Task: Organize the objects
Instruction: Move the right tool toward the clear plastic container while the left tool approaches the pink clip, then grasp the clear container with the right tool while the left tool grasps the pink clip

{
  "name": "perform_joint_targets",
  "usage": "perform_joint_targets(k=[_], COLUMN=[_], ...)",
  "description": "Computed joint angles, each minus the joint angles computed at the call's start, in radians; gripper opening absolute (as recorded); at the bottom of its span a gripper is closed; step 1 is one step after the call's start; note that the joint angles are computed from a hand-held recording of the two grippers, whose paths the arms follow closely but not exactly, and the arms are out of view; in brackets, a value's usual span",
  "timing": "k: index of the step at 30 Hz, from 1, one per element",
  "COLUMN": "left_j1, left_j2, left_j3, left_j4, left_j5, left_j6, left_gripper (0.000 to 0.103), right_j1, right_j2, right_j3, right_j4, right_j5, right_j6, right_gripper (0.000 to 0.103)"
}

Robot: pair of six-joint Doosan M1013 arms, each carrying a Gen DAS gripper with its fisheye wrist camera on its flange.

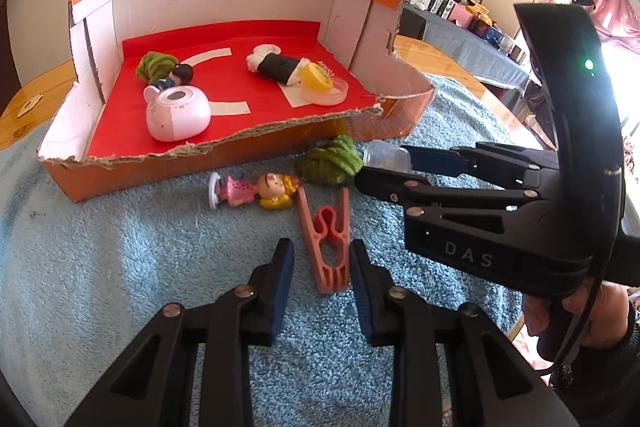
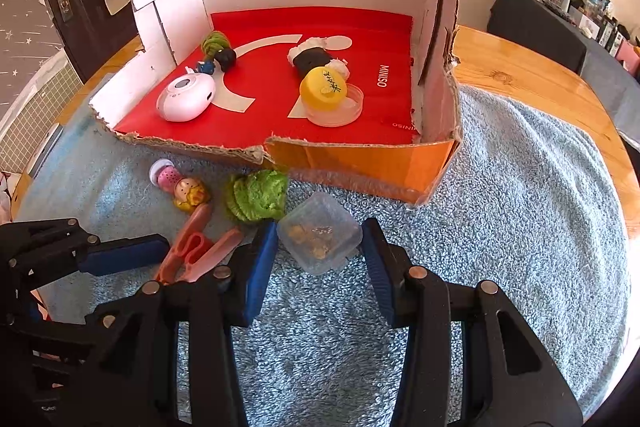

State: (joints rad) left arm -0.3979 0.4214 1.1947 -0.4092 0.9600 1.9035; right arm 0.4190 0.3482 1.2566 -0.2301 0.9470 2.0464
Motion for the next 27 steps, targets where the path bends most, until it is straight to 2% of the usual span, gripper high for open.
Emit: perform_joint_targets(k=[6, 27], left_j1=[0.001, 0.014], left_j2=[-0.001, -0.021], left_j3=[0.004, 0.023], left_j4=[0.002, -0.004], left_j5=[-0.01, -0.027], left_j6=[-0.003, -0.012], left_gripper=[0.021, 0.02], right_j1=[0.004, 0.013], right_j2=[0.002, -0.029], right_j3=[-0.001, 0.032], right_j4=[-0.015, 0.004], right_j5=[0.002, -0.038], right_j6=[0.002, 0.019], right_gripper=[0.041, 0.041])
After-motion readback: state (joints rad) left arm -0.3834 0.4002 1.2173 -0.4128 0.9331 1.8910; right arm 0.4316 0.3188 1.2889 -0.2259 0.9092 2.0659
